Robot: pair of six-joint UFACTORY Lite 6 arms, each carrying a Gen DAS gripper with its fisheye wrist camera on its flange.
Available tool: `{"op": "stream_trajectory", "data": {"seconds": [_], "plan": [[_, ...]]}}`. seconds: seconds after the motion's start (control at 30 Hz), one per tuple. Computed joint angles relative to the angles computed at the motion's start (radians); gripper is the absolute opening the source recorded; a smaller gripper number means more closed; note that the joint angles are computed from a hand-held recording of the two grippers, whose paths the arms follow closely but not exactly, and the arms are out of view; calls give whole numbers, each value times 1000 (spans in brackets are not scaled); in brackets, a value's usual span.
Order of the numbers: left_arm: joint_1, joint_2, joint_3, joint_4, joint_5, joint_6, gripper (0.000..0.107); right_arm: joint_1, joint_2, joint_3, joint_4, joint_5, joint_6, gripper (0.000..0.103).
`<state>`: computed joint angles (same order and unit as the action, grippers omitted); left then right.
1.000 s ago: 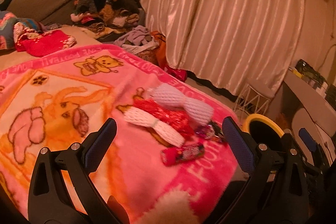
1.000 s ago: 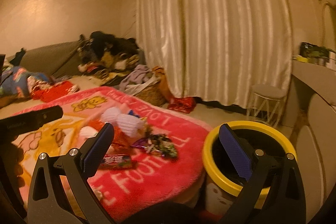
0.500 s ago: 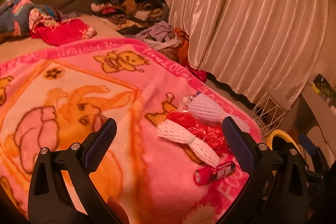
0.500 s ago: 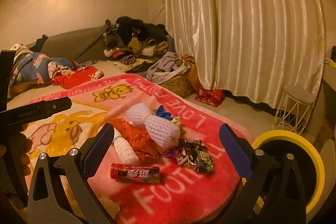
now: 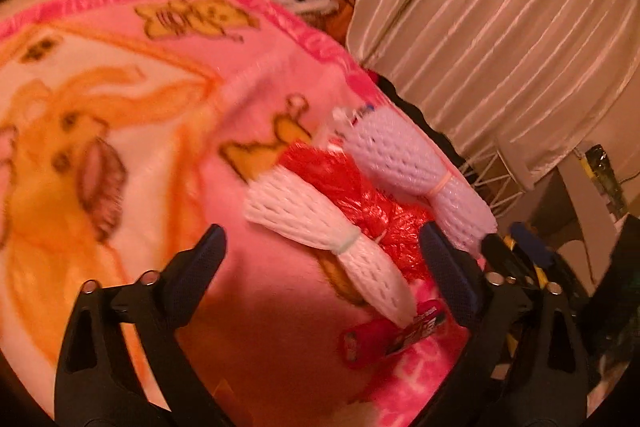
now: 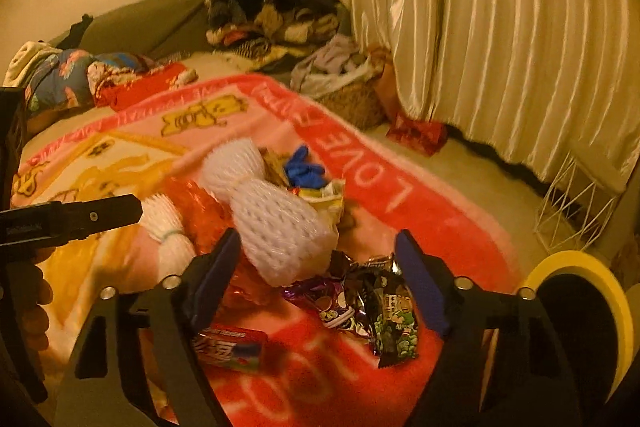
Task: Collect trash
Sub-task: 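Grasp the white foam nets with the left tool while the right tool grasps the lilac foam net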
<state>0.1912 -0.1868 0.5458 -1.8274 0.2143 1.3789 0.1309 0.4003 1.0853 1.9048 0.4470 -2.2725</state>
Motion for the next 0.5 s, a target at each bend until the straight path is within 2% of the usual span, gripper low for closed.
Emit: {"op": "stream_trajectory", "data": {"seconds": [0.07,0.13,0.17,0.3,0.37,0.43,0.5], "plan": [[2,74,32,-2,34,-13,80,-10,51,58,-133,20,129,56],[14,134,52,22,85,-65,73,-27,90,106,-260,70,258,31],[16,153,55,18,106,-73,73,-31,91,109,-279,89,273,26],[-3,189,50,-4,142,-76,55,-44,43,56,-245,148,217,12],[-6,197,45,-19,163,-65,41,-53,15,26,-221,174,195,11],[-1,187,36,-3,180,-81,18,-59,-16,-5,-196,199,180,11],[-4,156,24,25,166,-112,14,-63,-51,-38,-167,216,166,10]]}}
